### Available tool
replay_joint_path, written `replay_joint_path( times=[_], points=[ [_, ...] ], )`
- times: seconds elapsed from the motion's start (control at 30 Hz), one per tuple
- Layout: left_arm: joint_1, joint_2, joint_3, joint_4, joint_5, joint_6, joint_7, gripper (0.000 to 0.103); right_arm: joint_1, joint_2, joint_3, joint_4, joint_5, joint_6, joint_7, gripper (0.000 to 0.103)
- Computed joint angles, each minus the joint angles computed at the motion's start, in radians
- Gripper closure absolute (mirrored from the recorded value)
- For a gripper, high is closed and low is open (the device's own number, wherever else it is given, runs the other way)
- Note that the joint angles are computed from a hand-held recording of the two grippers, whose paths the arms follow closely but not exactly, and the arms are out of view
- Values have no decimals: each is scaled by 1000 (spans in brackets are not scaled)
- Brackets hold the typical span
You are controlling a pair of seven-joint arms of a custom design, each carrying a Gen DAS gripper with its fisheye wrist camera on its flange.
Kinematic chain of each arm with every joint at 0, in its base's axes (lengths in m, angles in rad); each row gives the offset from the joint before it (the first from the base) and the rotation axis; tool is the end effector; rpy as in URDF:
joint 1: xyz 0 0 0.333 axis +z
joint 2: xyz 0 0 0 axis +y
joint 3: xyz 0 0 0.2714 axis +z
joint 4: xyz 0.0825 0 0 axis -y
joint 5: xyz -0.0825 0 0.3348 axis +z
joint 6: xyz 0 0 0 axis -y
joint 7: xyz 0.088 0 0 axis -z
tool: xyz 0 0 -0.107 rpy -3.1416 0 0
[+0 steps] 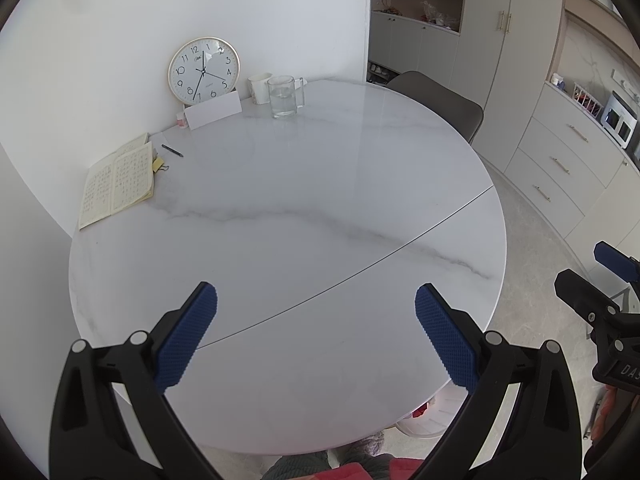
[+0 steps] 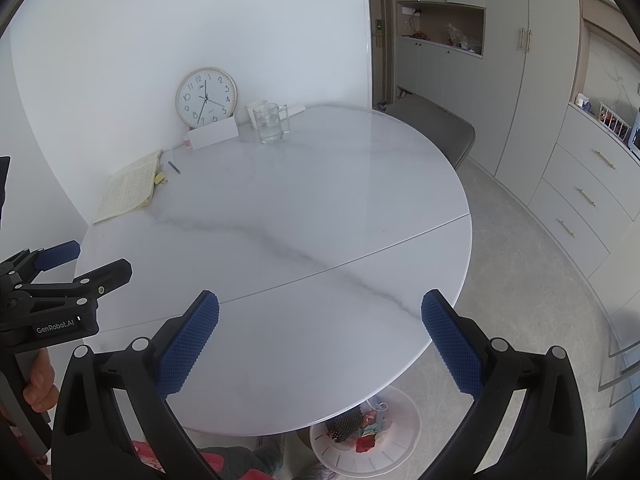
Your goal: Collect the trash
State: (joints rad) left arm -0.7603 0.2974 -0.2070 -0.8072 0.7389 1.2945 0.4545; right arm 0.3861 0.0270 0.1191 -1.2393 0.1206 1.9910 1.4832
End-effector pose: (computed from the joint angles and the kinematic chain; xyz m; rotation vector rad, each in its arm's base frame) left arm 0.3827 -0.3541 0.7308 -2.1508 1.3599 -0.4330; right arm 0.4530 0.2575 0.7599 -2.1495 1.1558 -0.3694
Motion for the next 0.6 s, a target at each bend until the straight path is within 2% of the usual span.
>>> replay_joint_path(
  times=[0.47,0.6],
  points=[
    [4,-4,-1,-4,-2,2,1,8,1,1,-1,1,0,-1,-1,2],
    [28,-48,-15,-81,-18,29,-22,8,1,-11,0,-19,0,8,0,2]
  ],
)
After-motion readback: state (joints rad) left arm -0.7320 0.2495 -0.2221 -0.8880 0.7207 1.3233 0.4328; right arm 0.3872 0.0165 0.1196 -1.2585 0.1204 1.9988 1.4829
